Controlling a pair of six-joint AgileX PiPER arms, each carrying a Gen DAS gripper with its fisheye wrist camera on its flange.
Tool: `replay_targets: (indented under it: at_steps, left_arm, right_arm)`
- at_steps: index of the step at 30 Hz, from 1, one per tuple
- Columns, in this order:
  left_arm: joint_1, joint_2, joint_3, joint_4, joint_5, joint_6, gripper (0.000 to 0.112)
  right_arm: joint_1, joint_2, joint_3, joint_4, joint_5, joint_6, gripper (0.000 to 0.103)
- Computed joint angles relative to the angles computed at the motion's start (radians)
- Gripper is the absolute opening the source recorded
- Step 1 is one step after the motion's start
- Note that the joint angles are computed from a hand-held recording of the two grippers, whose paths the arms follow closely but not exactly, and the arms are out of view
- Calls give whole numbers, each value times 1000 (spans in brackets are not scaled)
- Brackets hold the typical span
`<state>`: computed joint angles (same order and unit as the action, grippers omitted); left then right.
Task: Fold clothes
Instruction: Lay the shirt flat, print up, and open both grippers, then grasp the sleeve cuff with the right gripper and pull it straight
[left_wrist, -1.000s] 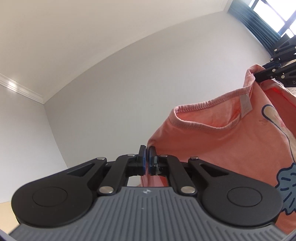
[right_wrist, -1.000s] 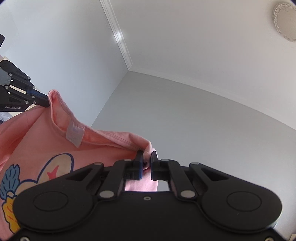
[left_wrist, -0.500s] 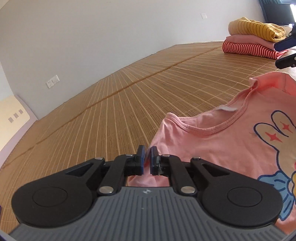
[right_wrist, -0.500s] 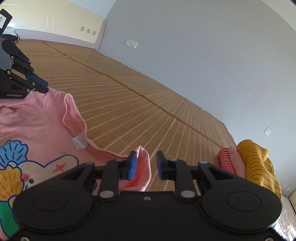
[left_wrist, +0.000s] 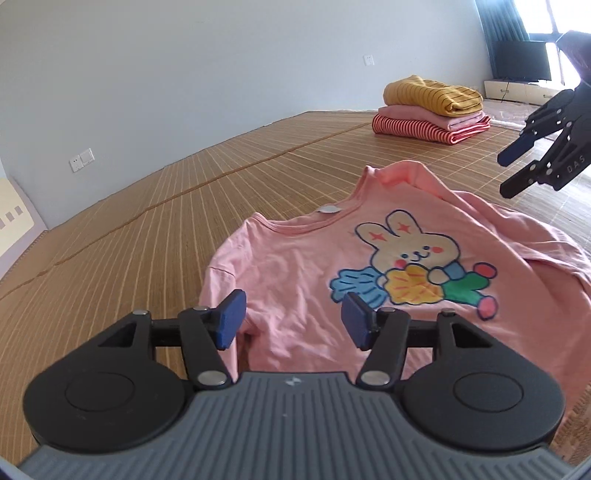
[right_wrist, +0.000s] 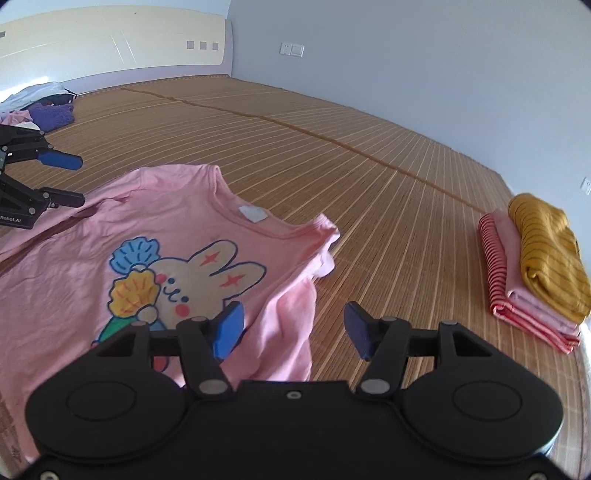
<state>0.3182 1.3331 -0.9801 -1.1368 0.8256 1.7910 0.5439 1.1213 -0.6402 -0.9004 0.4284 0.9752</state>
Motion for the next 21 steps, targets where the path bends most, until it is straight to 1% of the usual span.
replay_targets:
  at_steps: [1, 3, 5, 6, 7, 8, 9, 10, 11, 12, 13, 14, 16, 17, 19, 21]
  left_arm:
    - [13, -13, 26, -2, 34, 3, 65]
    - [40, -37, 76, -3, 101, 10, 66]
    - [39, -42, 111, -2, 107, 15, 70]
    - [38, -44, 129, -2, 110, 18, 72]
    - [26, -39, 141, 0, 93, 15, 73]
    - [13, -33, 152, 1, 76, 13, 75]
    - [5, -31, 159, 5, 64, 7, 75]
    - [-3, -29, 165, 9, 52, 1, 75]
    - [-3, -26, 167, 10, 50, 2, 76]
    - [-6, -26, 174, 10, 44, -4, 77]
    - [-9, -26, 181, 10, 38, -10, 77]
    - [-12, -26, 188, 10, 32, -16, 79]
    - [-17, -13, 191, 21, 23, -25, 79]
    - [-20, -5, 193, 27, 19, -30, 80]
    - [-18, 3, 200, 5, 15, -23, 84]
    - [-5, 10, 194, 9, 25, -17, 85]
  right_arm:
    - [28, -11, 16, 28, 15, 7, 62]
    - [92, -32, 60, 38, 40, 62, 62]
    - [239, -78, 116, 38, 115, 133, 62]
    - [310, -78, 141, -9, 138, 219, 62]
    - [370, -71, 157, -46, 155, 300, 62]
    - [412, -74, 169, -47, 161, 340, 62]
    - [425, -65, 176, -53, 144, 367, 62]
    - [465, -46, 176, -76, 156, 427, 62]
    - [518, -7, 157, -92, 208, 477, 61]
    - [542, 34, 135, -98, 252, 487, 60]
    - [557, 71, 114, -93, 290, 480, 55]
    - [541, 82, 104, -67, 306, 448, 51]
    - [493, 61, 109, -43, 338, 441, 44]
    - [466, 52, 110, -34, 356, 439, 44]
    - [441, 86, 101, -65, 476, 466, 44]
    - [409, 112, 106, -96, 573, 486, 44]
